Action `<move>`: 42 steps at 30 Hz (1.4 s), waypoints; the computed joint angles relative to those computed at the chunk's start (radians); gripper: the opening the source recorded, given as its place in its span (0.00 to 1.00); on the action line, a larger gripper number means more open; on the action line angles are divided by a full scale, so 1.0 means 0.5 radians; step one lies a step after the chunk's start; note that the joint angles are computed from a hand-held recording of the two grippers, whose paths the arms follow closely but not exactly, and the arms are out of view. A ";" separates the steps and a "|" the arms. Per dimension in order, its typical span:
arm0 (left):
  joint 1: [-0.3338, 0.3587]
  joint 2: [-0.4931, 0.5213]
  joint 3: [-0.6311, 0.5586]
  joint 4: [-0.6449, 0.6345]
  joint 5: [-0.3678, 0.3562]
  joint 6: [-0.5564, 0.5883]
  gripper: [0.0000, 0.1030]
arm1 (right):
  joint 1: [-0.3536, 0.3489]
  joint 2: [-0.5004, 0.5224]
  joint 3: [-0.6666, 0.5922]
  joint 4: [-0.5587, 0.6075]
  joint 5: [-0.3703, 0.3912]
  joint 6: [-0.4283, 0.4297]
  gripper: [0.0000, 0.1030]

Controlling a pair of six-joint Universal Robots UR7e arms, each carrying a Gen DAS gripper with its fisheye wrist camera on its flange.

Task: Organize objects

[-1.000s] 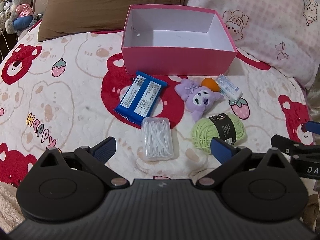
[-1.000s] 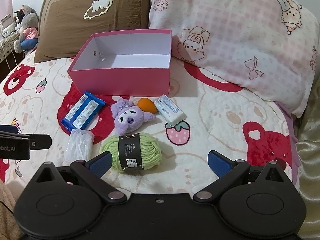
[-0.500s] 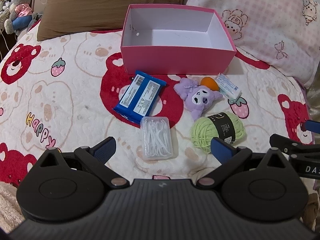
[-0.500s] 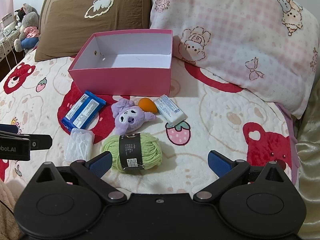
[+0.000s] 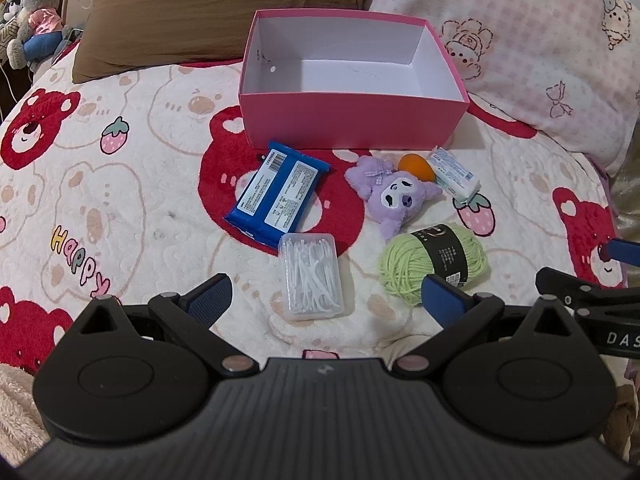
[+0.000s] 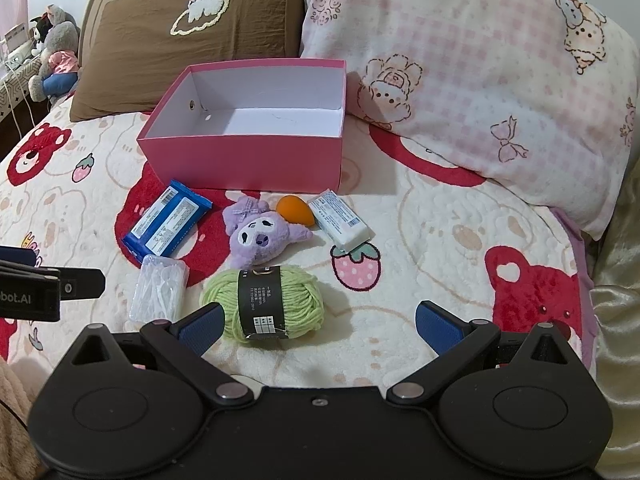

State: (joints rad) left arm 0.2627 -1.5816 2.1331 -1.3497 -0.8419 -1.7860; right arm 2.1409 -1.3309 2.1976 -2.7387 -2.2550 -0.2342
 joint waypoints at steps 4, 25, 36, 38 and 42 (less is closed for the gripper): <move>0.000 0.002 0.000 -0.009 0.002 -0.001 0.99 | 0.001 0.000 0.000 0.001 -0.002 0.003 1.00; 0.087 0.109 0.124 -0.478 0.170 0.114 0.98 | -0.280 -0.088 0.199 -0.572 0.596 -0.903 1.00; 0.278 0.192 0.396 -1.282 0.188 0.490 0.92 | -0.479 -0.073 0.180 -0.187 0.786 -1.069 1.00; 0.314 0.212 0.450 -1.451 0.193 0.537 0.86 | -0.493 -0.045 0.210 -0.223 0.827 -1.181 1.00; 0.379 0.266 0.515 -1.674 0.176 0.593 0.80 | -0.516 0.083 0.224 -0.363 0.832 -1.407 1.00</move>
State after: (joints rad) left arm 0.4520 -1.4487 2.3908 -2.1868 -0.7539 -1.4896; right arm 1.8831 -1.2893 2.3097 -2.9203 -1.8390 -0.9376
